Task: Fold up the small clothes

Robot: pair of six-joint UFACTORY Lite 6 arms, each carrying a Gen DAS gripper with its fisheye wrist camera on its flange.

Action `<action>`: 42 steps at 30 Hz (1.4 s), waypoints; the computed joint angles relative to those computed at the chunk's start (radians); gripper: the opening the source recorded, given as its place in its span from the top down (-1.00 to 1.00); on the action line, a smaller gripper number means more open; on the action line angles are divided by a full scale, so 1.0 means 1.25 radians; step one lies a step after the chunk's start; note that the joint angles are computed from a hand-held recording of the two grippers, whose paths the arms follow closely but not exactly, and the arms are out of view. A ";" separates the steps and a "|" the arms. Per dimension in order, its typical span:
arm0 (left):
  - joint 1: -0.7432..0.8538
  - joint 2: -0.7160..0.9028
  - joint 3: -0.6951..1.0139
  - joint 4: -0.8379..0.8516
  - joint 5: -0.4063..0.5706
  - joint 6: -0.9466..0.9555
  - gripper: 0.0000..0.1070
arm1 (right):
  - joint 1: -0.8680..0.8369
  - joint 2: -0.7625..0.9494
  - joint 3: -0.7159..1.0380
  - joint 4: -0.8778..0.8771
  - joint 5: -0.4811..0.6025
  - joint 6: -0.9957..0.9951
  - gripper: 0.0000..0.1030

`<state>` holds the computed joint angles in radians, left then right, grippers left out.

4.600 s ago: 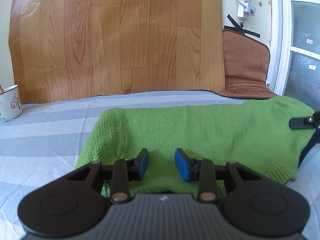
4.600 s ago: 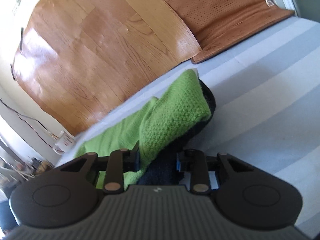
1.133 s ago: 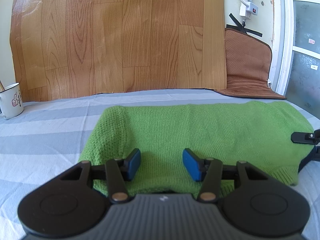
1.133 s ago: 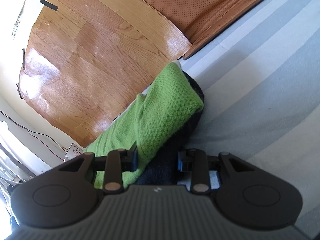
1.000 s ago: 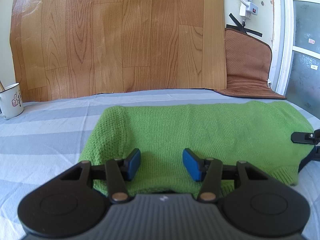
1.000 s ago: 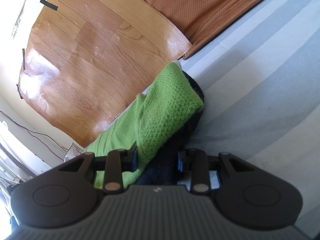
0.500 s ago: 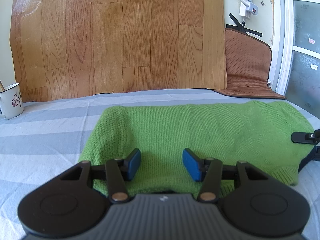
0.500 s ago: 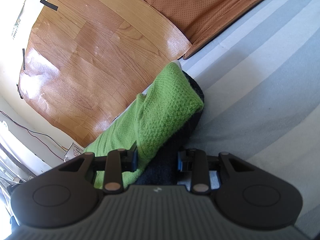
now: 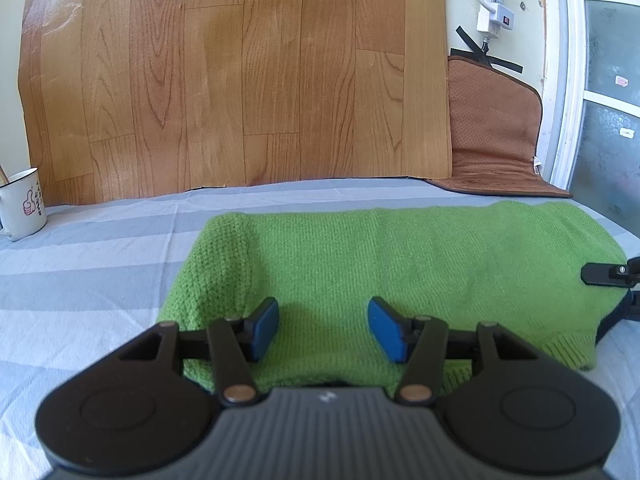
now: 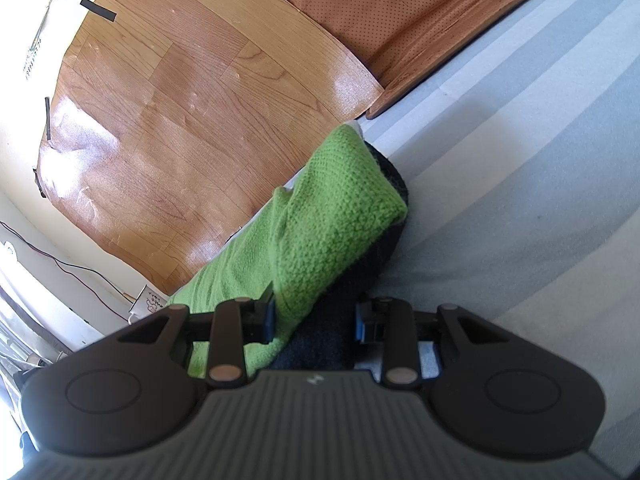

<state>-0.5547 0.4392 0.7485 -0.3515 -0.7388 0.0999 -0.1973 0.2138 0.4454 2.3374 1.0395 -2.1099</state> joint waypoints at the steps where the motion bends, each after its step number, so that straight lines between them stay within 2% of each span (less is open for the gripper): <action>1: 0.000 0.000 0.000 0.001 0.000 0.000 0.04 | 0.000 0.000 0.000 0.000 0.000 -0.001 0.30; 23: 0.001 -0.001 0.000 0.000 0.001 0.000 0.03 | 0.011 -0.007 -0.001 0.015 -0.018 -0.010 0.32; 31: -0.003 0.000 -0.005 0.002 -0.006 -0.001 0.10 | 0.169 -0.214 -0.062 0.219 -0.167 -0.177 0.39; 36: 0.005 -0.006 -0.018 0.029 -0.017 -0.028 0.13 | 0.277 -0.287 -0.062 0.356 -0.245 -0.316 0.39; 39: 0.027 -0.020 -0.040 0.091 -0.031 -0.085 0.13 | 0.351 -0.303 -0.046 0.474 -0.294 -0.453 0.39; 42: 0.087 -0.048 -0.078 0.232 -0.067 -0.220 0.13 | 0.390 -0.285 -0.015 0.541 -0.317 -0.541 0.39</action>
<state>-0.4462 0.3791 0.6511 -0.0612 -0.8222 -0.1757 0.2903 -0.1419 0.4262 3.0134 0.6435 -2.7857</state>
